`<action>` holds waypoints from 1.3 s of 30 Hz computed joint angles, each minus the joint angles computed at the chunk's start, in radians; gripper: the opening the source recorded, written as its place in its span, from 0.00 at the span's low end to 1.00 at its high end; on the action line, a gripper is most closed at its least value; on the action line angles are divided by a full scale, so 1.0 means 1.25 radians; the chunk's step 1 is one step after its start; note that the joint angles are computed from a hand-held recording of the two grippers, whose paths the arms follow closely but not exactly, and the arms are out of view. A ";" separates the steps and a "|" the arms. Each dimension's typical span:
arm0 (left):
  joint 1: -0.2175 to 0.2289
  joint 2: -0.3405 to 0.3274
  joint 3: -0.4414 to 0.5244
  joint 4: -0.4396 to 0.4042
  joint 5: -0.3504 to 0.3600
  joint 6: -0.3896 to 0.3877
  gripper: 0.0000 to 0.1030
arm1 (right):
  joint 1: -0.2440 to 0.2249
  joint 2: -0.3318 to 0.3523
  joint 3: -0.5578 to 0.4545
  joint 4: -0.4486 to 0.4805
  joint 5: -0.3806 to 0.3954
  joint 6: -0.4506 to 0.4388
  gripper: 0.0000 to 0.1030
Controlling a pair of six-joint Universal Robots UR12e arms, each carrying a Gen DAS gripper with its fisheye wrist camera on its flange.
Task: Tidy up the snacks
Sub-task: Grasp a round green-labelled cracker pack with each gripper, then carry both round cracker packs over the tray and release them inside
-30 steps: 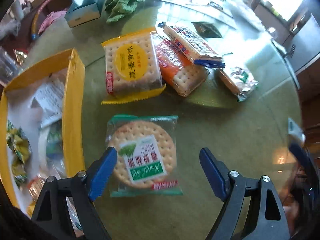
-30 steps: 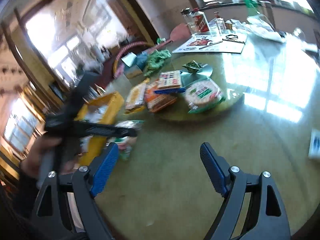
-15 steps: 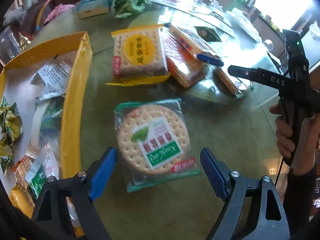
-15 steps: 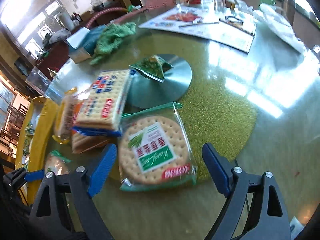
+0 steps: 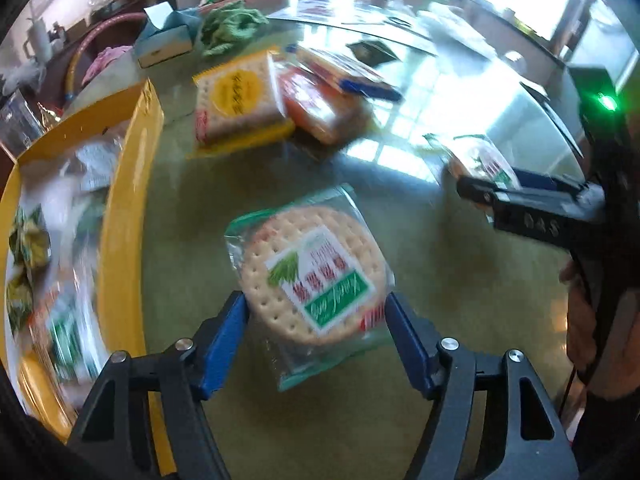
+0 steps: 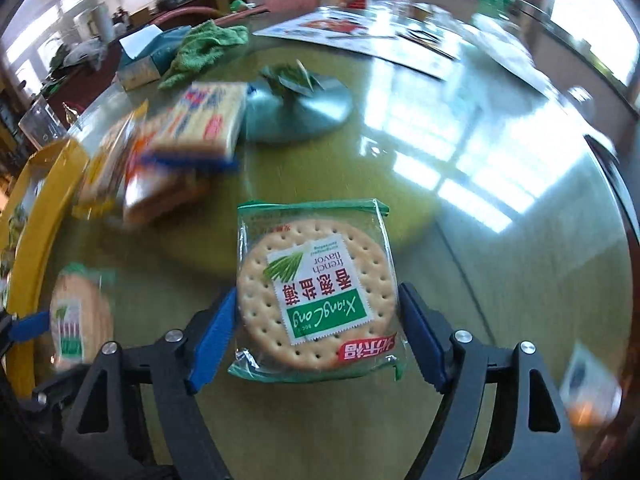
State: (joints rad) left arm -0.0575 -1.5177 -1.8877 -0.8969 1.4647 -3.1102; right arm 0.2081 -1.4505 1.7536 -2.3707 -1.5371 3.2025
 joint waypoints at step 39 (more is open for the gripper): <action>-0.044 -0.024 -0.023 0.128 0.141 -0.092 0.84 | 0.053 -0.187 0.229 -0.118 -0.082 0.095 0.87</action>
State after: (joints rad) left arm -0.1130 -1.5480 -1.9159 -0.7373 1.6406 -3.2254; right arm 0.2740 -1.6844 2.0394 -2.5187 -1.6396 3.3216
